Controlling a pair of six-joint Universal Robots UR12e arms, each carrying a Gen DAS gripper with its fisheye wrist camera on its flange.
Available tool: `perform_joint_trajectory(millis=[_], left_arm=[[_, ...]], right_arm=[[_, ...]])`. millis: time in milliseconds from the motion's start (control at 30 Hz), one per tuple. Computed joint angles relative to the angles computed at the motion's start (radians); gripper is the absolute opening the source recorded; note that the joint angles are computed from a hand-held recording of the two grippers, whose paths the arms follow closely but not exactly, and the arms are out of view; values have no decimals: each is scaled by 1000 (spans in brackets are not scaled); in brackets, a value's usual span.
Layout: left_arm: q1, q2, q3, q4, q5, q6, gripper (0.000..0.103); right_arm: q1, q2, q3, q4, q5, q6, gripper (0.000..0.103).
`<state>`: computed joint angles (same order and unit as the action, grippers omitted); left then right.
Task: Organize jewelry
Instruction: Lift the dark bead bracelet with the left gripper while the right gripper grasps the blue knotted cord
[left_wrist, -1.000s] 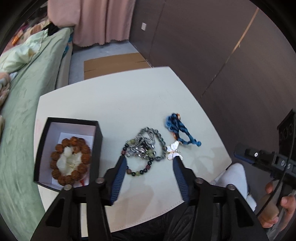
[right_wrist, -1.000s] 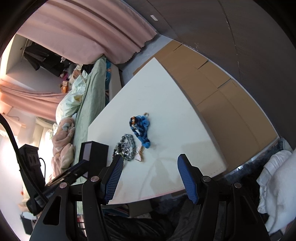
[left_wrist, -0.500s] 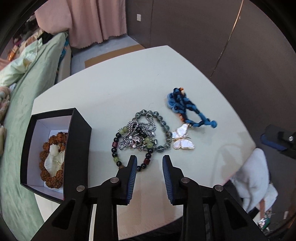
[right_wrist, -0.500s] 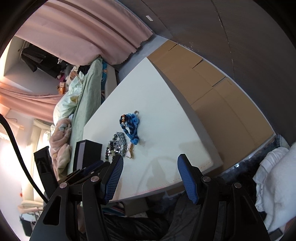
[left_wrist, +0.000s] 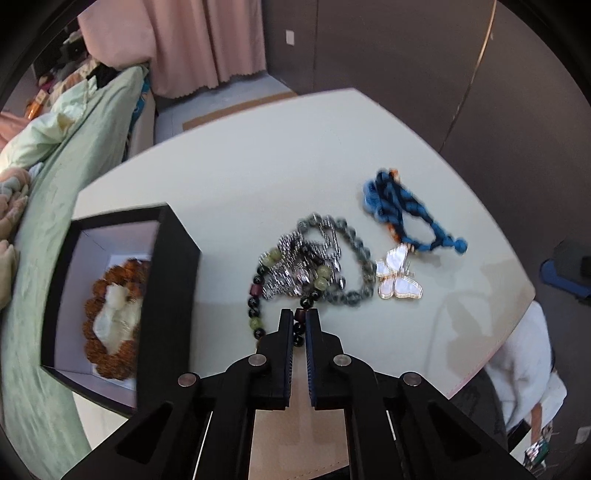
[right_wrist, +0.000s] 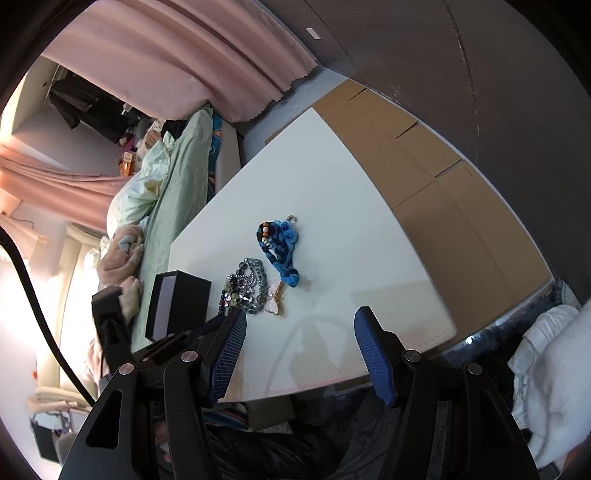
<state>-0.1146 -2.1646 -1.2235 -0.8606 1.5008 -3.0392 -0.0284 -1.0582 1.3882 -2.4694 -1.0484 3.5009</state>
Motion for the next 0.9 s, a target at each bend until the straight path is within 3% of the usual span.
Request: perform_joint_trajectory(millis=[233, 300, 533, 900], left_arm=[[17, 22, 10, 30, -71, -32, 6], [22, 31, 13, 36, -82, -36, 0], [28, 52, 19, 54, -87, -44, 0], [30, 34, 45, -51, -114, -36, 3]], right_arm=[[0, 15, -24, 9, 10, 7, 62], [0, 23, -38, 18, 15, 5, 62], [8, 59, -100, 68, 32, -11, 61], [46, 133, -232, 232, -60, -133, 61]])
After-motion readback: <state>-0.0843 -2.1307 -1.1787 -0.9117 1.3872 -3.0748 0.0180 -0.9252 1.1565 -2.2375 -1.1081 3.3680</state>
